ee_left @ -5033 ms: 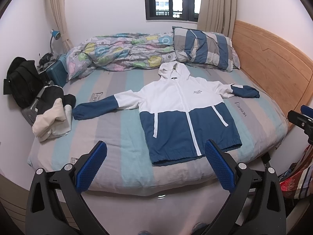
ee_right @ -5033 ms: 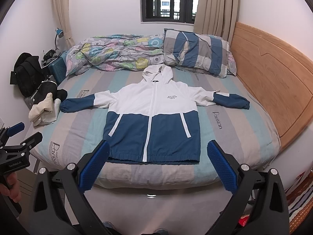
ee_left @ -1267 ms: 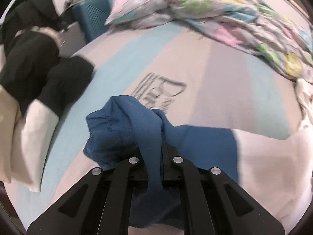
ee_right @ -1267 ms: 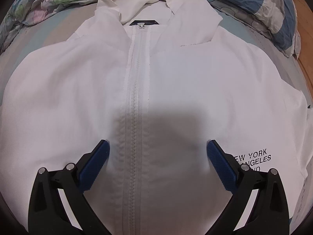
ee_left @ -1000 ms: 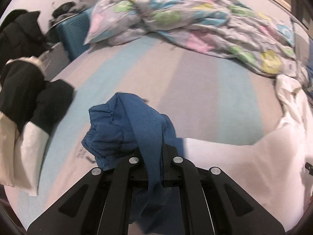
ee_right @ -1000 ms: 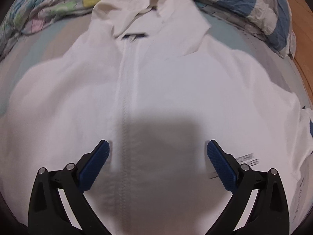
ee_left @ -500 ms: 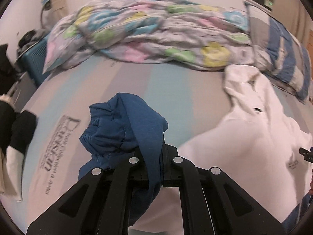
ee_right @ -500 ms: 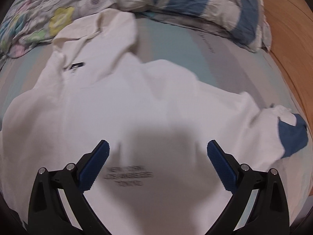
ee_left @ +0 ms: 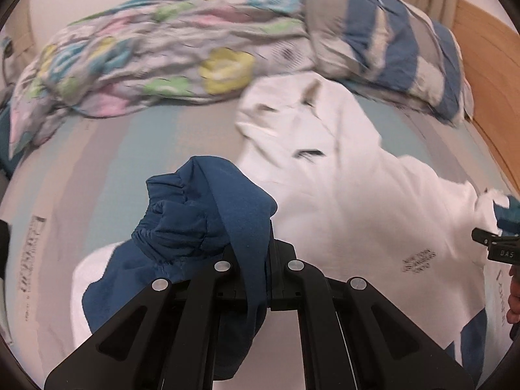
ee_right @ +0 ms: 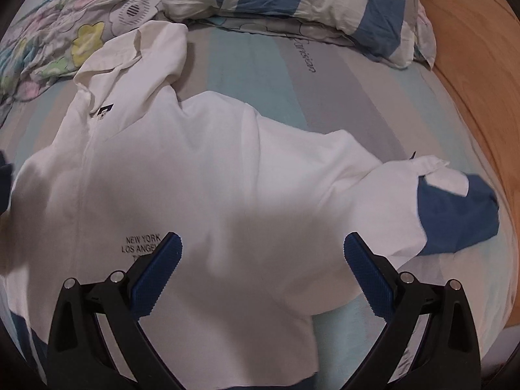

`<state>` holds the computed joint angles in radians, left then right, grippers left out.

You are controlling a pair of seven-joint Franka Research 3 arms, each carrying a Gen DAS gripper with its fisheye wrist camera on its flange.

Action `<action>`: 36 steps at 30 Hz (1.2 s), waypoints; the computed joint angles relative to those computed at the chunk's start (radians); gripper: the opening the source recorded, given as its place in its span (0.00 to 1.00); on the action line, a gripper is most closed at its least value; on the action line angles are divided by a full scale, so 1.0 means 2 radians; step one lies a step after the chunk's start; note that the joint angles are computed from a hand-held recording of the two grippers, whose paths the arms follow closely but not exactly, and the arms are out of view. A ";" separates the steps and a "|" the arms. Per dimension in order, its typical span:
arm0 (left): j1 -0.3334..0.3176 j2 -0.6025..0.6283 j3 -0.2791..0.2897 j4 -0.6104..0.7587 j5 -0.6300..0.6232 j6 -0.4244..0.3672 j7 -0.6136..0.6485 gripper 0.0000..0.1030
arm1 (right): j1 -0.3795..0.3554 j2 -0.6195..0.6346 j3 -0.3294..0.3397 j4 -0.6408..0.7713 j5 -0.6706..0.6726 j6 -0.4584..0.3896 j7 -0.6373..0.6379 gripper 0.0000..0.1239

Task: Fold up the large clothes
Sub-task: 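Carry the held sleeve across the jacket body toward the right tool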

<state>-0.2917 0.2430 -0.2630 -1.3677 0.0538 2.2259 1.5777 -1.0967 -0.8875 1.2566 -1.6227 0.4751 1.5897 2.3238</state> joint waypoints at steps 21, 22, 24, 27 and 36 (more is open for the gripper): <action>-0.143 0.112 -0.034 0.072 0.065 -0.003 -0.067 0.03 | 0.183 0.065 -0.089 -0.187 -0.091 0.110 0.012 0.77; -0.150 0.120 -0.033 0.080 0.067 -0.008 -0.068 0.03 | 0.191 0.069 -0.093 -0.191 -0.097 0.110 0.016 0.77; -0.160 0.131 -0.030 0.084 0.075 -0.011 -0.067 0.03 | 0.213 0.071 -0.110 -0.208 -0.104 0.114 0.023 0.77; -0.167 0.136 -0.026 0.082 0.084 -0.018 -0.064 0.04 | 0.240 0.078 -0.130 -0.223 -0.121 0.120 0.031 0.77; -0.127 0.065 -0.037 0.024 0.044 0.024 -0.046 0.90 | 0.277 0.130 -0.143 -0.181 -0.202 0.121 0.063 0.77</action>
<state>-0.5454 0.3730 -0.3376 -1.3204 0.1412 2.2743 1.4853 -0.5424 -0.6269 0.9700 -1.9840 0.0702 1.8322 2.4498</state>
